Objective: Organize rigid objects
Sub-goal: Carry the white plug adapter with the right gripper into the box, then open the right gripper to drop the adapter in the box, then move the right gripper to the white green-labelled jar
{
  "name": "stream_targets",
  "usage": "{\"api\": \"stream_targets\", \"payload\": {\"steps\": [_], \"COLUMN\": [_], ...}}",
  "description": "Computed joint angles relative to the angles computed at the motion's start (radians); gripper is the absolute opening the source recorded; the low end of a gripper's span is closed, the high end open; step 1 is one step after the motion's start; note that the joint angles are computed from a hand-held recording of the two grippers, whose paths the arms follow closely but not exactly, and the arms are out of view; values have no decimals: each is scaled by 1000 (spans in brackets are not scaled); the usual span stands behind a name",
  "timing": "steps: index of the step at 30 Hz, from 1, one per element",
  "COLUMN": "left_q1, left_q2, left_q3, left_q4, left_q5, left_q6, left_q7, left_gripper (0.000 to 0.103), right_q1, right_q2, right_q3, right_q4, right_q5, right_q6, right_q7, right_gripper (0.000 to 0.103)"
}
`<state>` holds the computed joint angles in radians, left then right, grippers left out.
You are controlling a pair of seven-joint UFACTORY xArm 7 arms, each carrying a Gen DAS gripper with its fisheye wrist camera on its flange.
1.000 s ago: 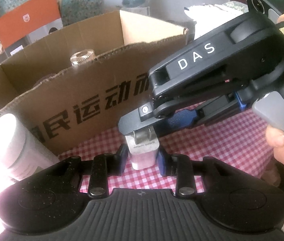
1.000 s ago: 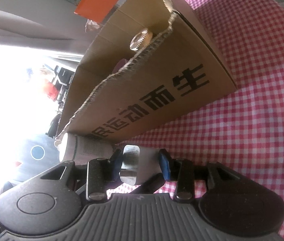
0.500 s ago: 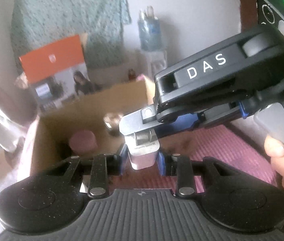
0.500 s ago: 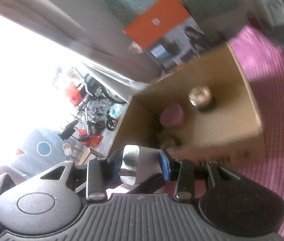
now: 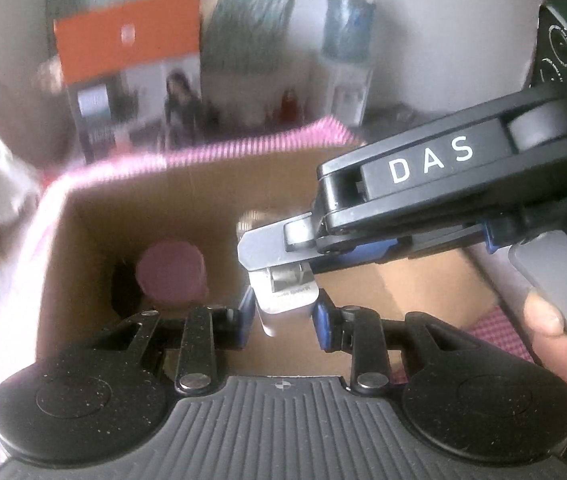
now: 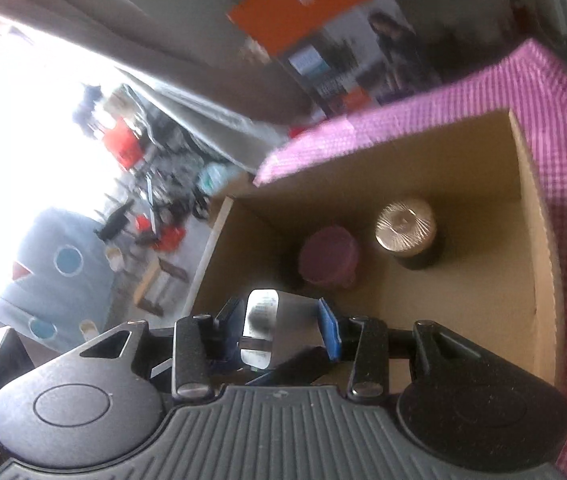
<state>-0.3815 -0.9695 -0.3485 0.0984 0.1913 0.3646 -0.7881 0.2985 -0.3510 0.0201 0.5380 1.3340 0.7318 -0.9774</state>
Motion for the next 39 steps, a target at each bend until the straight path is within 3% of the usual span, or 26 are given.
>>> {"api": "stream_targets", "payload": {"steps": [5,12,22,26,32,39], "left_q1": [11,22,1,11,18,-100], "left_q2": [159,251,294,252,105,-235], "left_q3": [92,107,129,98,38,6], "left_q4": [27,64,70,62,25,-37], "left_q5": [-47,-90,-145,-128,-83,-65], "left_q6": [-46,-34,-46,-46,-24,143], "left_q7": [49,79,108,99,49,5], "left_gripper": [30,30,31,32,49,63], "right_q1": [-18,-44,-51,-40,-13,12], "right_q2": [163,272,294,275,152,-143], "right_q3": [18,52,83,86,67,-12], "right_q4": [94,159,162,152,81,-84], "right_q5": [-85,-133,-178,-176,-91,15], "right_q6": [19,22,-18,-47,-97,-97], "right_q7": [65,87,109,101,12,-65], "right_gripper": [44,44,44,44,44,44]}}
